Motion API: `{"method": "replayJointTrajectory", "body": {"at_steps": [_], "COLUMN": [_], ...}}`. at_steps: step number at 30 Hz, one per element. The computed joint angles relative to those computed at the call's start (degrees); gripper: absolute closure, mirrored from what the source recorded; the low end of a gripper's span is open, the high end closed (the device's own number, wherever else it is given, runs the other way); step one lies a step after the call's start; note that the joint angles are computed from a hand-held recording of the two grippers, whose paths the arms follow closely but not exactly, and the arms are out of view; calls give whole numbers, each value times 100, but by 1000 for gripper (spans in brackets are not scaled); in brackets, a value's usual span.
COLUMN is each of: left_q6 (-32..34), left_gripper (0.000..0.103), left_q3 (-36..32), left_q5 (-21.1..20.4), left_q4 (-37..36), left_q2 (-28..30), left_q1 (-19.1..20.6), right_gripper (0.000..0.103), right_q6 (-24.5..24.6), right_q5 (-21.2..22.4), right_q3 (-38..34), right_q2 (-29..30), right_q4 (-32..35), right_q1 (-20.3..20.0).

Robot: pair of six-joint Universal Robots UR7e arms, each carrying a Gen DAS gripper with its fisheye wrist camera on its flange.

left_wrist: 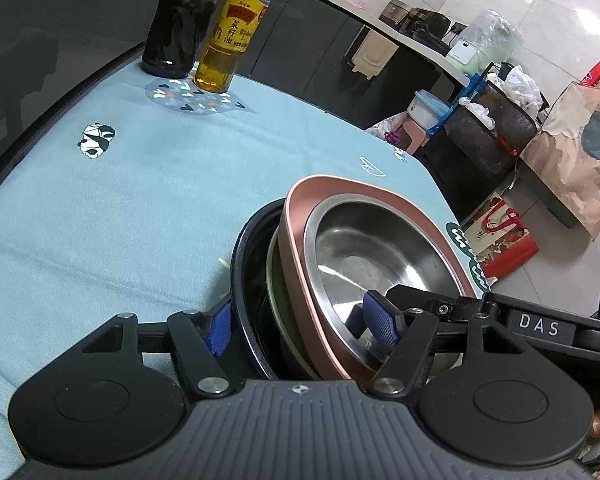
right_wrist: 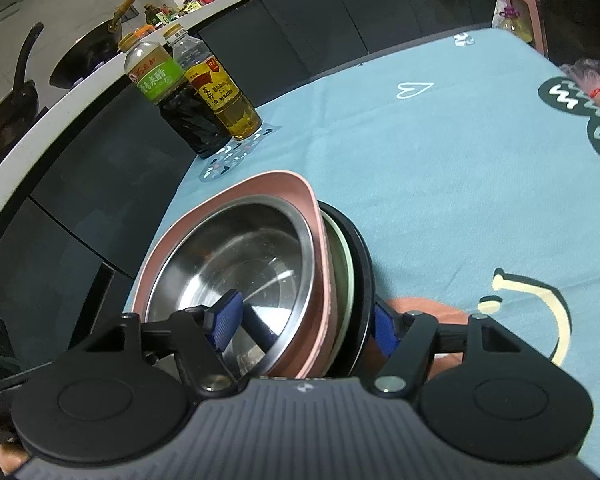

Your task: Organize plates and bowls

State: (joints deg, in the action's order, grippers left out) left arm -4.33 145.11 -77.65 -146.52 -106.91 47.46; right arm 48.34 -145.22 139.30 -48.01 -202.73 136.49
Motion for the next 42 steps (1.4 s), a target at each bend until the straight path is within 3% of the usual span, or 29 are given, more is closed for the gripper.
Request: {"method": "replayJointTrajectory", "body": {"at_steps": [19, 32, 42], "left_q6": [-145, 115, 301], "left_gripper": [42, 42, 42], "left_q3": [-326, -793, -1174], "left_q5": [174, 7, -31], "left_q4": [46, -757, -1048], "left_q2": [391, 1394, 2100], "left_q1": [-192, -150, -29], "right_gripper": [45, 45, 45], "right_q6": [167, -592, -921], "right_q5": [62, -132, 50], "right_q3": [-129, -381, -485], "right_q2": [-526, -819, -988], "right_q4": [806, 732, 665], "right_q1": [-136, -444, -852]}}
